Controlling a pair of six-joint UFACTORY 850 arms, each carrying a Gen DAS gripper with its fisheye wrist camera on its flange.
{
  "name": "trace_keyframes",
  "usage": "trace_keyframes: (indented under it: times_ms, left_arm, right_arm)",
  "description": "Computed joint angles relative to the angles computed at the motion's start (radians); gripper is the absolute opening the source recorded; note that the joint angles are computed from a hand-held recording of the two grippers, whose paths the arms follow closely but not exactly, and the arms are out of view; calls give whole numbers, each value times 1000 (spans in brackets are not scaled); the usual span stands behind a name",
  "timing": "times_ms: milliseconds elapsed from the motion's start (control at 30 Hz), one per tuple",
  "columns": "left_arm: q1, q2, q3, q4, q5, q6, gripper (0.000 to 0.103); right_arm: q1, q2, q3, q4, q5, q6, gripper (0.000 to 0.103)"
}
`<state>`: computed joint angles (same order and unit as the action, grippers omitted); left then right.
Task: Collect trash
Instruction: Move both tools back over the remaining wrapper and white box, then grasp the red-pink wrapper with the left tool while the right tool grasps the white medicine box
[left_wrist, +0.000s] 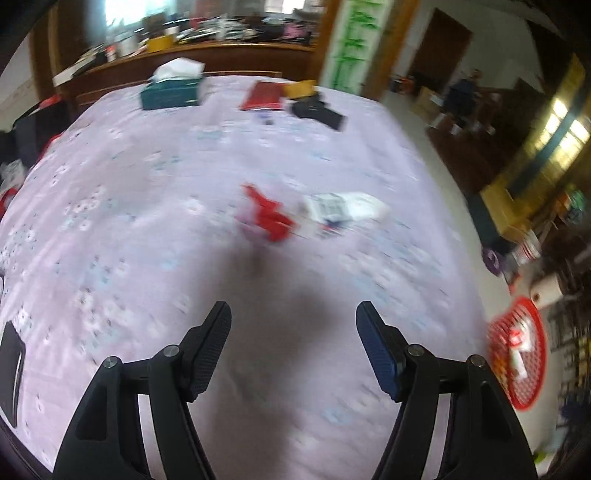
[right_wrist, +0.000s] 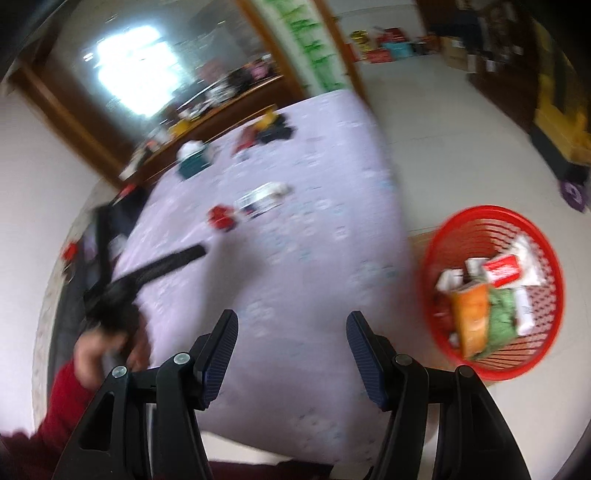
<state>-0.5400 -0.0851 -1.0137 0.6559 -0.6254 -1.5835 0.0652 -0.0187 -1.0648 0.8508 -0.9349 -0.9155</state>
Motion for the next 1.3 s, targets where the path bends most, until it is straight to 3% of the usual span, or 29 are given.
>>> trace_keyframes:
  times_ms: [167, 467, 500, 567, 600, 633, 733, 967, 1300]
  left_arm:
    - [129, -35, 6, -105, 82, 101, 69]
    - [265, -159, -56, -270, 212, 273, 66]
    - [271, -168, -62, -272, 218, 278, 61]
    - [286, -190, -76, -355, 227, 375, 40]
    - [291, -191, -72, -377, 239, 400, 35]
    - [292, -193, -68, -384, 248, 409, 30]
    - [278, -170, -46, -304, 250, 360, 25]
    - [226, -4, 100, -72, 258, 138, 25]
    - [100, 210, 263, 53, 132, 5, 25]
  right_arm:
    - [41, 43, 20, -36, 37, -11, 66]
    - [57, 13, 14, -121, 82, 122, 66]
    - [58, 9, 11, -128, 87, 134, 66]
    - [62, 0, 4, -140, 94, 159, 66]
    - [64, -7, -3, -142, 93, 167, 66]
    - [68, -15, -12, -142, 95, 175, 66]
    - [87, -43, -44, -144, 98, 198, 66]
    - [173, -205, -220, -121, 107, 277, 66]
    - [335, -597, -670, -176, 114, 318, 66]
